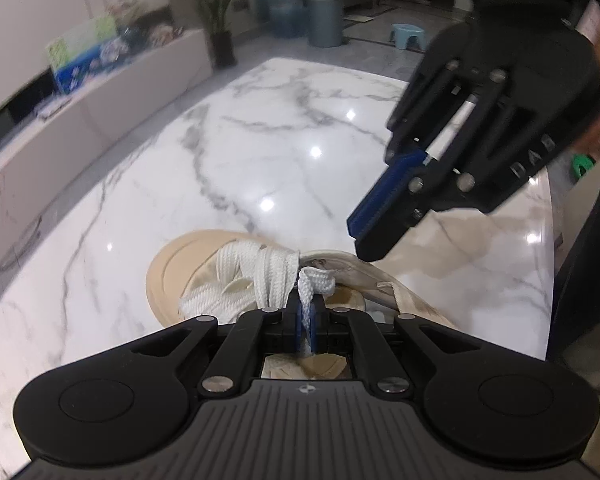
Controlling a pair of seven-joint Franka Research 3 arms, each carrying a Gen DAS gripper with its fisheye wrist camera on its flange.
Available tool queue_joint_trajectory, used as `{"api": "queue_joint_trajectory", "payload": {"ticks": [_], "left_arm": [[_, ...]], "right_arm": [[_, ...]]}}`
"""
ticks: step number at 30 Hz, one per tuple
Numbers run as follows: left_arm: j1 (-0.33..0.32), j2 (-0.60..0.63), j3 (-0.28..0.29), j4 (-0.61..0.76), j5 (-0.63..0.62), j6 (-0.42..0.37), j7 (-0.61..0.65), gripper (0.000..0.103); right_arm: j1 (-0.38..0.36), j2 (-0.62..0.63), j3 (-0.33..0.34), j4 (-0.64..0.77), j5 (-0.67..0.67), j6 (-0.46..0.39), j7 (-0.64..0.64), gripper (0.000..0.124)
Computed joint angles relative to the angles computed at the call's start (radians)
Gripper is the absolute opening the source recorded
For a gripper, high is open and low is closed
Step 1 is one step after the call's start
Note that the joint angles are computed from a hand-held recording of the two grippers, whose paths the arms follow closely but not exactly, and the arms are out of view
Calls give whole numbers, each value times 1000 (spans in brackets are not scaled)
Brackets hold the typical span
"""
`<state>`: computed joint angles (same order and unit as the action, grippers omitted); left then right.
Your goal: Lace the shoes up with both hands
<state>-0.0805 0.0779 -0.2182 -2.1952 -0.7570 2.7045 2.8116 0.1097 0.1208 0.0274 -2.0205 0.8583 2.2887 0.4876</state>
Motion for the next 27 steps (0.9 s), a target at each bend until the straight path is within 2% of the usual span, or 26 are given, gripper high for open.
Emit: {"api": "queue_joint_trajectory", "payload": {"ticks": [10, 16, 22, 27], "left_arm": [[-16, 23, -4, 7, 198, 37, -231, 4], [-9, 41, -25, 17, 235, 49, -272, 4], [2, 38, -36, 13, 215, 50, -258, 4], [0, 45, -39, 17, 221, 54, -262, 4]], "right_arm": [[11, 1, 8, -6, -2, 27, 1, 9], [19, -6, 9, -19, -20, 66, 1, 5], [2, -3, 1, -2, 4, 18, -16, 8], [4, -5, 0, -8, -2, 68, -41, 11]]}}
